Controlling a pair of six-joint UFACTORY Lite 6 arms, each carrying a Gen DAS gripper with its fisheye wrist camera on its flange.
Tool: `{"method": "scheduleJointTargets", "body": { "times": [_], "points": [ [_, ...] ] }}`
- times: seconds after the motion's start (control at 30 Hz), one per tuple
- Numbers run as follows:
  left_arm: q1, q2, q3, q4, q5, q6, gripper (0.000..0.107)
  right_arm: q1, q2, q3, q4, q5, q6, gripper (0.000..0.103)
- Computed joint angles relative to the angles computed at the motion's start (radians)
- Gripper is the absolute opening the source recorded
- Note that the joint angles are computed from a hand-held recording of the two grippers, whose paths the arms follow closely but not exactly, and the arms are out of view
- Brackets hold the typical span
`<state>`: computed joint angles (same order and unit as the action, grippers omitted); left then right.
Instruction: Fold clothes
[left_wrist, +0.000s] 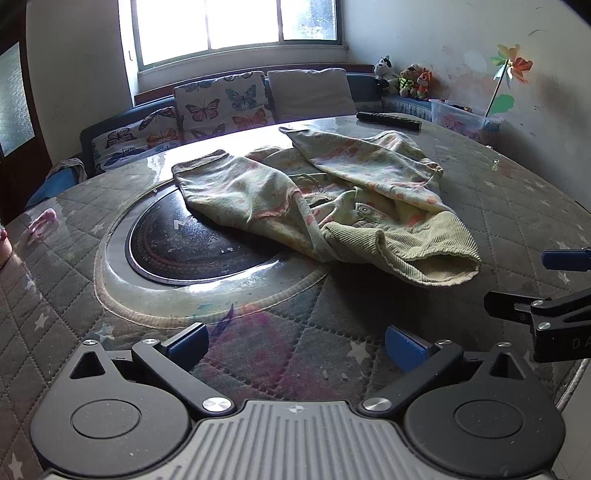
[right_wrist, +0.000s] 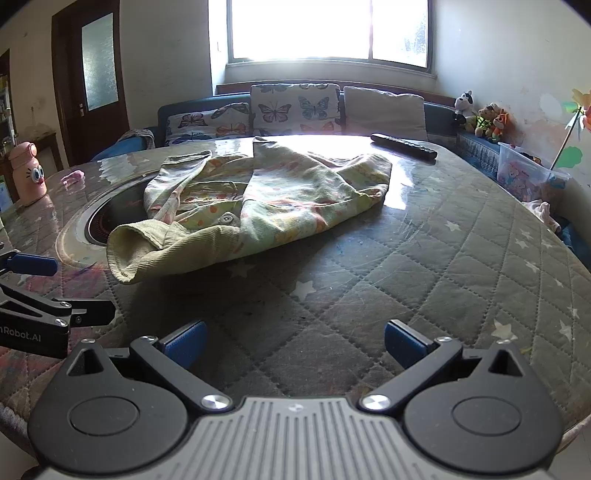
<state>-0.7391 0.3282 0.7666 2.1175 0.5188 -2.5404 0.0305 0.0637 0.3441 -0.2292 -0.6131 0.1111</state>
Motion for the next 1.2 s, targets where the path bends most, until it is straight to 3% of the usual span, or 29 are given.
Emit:
{"method": "scheduleJointTargets", "body": {
  "times": [1.2],
  "points": [
    [-0.007, 0.032, 0.051, -0.053, -0.019, 0.068, 0.103, 0.016, 0.015, 0.020, -0.019, 0.008, 0.029, 0.103]
  ]
}}
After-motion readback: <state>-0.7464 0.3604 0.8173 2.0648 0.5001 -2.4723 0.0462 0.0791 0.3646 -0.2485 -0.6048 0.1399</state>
